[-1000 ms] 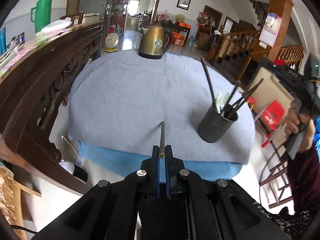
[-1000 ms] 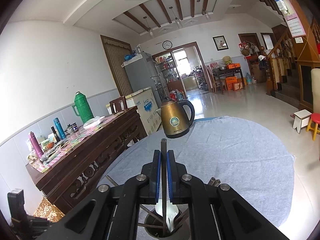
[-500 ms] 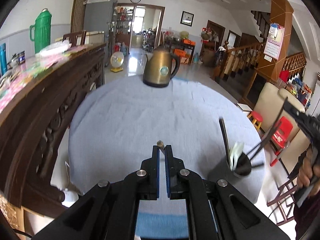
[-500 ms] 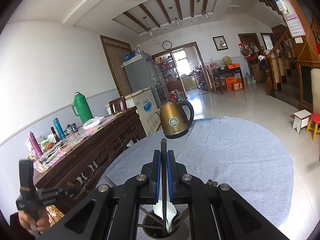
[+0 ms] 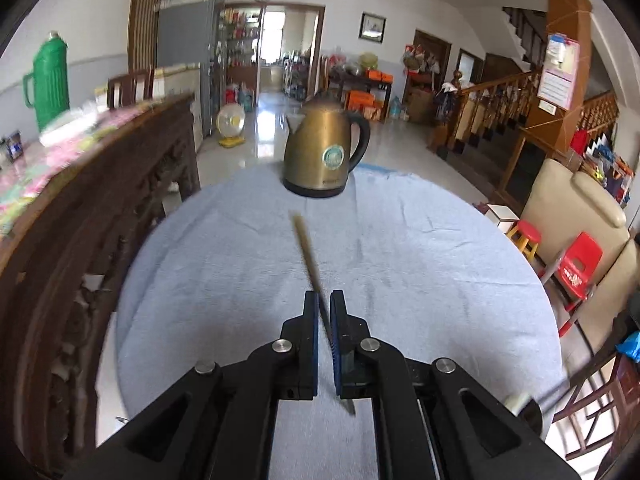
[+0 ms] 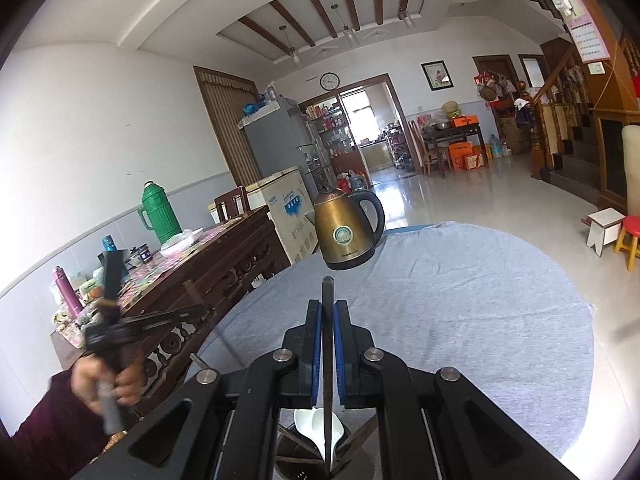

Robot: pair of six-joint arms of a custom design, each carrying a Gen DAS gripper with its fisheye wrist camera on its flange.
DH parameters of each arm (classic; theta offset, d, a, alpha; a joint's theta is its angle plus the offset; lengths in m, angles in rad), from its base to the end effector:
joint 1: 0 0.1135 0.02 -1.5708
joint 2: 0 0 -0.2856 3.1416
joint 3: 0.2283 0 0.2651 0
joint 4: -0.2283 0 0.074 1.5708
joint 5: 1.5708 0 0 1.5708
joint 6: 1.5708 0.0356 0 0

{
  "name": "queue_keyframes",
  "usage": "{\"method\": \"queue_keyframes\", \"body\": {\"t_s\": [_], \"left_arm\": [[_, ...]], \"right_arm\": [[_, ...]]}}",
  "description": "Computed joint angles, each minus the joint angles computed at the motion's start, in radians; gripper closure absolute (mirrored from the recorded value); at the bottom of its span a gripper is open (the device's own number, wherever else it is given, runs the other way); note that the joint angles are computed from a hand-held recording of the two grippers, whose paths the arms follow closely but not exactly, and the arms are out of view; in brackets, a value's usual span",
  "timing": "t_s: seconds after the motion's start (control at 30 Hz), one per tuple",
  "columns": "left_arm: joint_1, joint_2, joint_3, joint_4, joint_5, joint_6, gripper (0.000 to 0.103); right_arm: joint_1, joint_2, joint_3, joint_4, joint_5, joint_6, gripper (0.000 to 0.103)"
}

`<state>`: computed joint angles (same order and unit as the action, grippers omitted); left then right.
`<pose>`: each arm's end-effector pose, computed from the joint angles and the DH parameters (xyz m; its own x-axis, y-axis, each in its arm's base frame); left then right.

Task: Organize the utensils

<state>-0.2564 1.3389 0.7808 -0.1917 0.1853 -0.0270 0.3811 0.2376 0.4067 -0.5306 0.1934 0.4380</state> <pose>0.2740 -0.0786 0.2313 -0.6692 0.1480 -0.7282 0.3618 0.9209 -0.1453 0.0849 0.0267 0.2448 -0.3813 0.2956 -0.8759 -0.0402 0.9413 0.3352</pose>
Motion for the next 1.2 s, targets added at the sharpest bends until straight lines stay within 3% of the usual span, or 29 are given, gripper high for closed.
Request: {"method": "queue_keyframes", "body": {"t_s": [0.27,0.33,0.4,0.63,0.8,0.87,0.9,0.97,1.1,1.2], "left_arm": [[0.022,0.399,0.248,-0.054,0.020,-0.068,0.096],[0.048,0.497,0.335,-0.094,0.020,-0.102,0.090],[0.068,0.580,0.418,-0.133,0.002,-0.144,0.075],[0.076,0.875,0.766,-0.318,-0.075,-0.284,0.074],[0.046,1.013,0.931,-0.397,-0.118,-0.323,0.074],[0.038,1.028,0.936,-0.391,-0.117,-0.322,0.079],[0.030,1.018,0.916,-0.372,-0.140,-0.316,0.092],[0.013,1.006,0.892,-0.362,-0.173,-0.296,0.097],[0.002,0.932,0.780,-0.296,-0.158,-0.279,0.098],[-0.009,0.791,0.632,-0.223,-0.139,-0.246,0.098]], "right_arm": [[-0.091,0.036,-0.013,0.043,-0.106,-0.052,0.096],[-0.172,0.051,-0.010,0.049,-0.187,-0.078,0.096],[-0.244,0.063,-0.008,0.048,-0.258,-0.101,0.096],[-0.393,0.113,-0.006,0.055,-0.400,-0.156,0.096],[-0.482,0.177,-0.003,0.088,-0.488,-0.174,0.096],[-0.493,0.188,-0.005,0.098,-0.497,-0.178,0.096],[-0.502,0.191,-0.005,0.101,-0.505,-0.181,0.096],[-0.515,0.194,-0.007,0.109,-0.519,-0.175,0.096],[-0.525,0.189,-0.013,0.112,-0.531,-0.173,0.096],[-0.519,0.192,-0.013,0.114,-0.528,-0.169,0.096]]}}
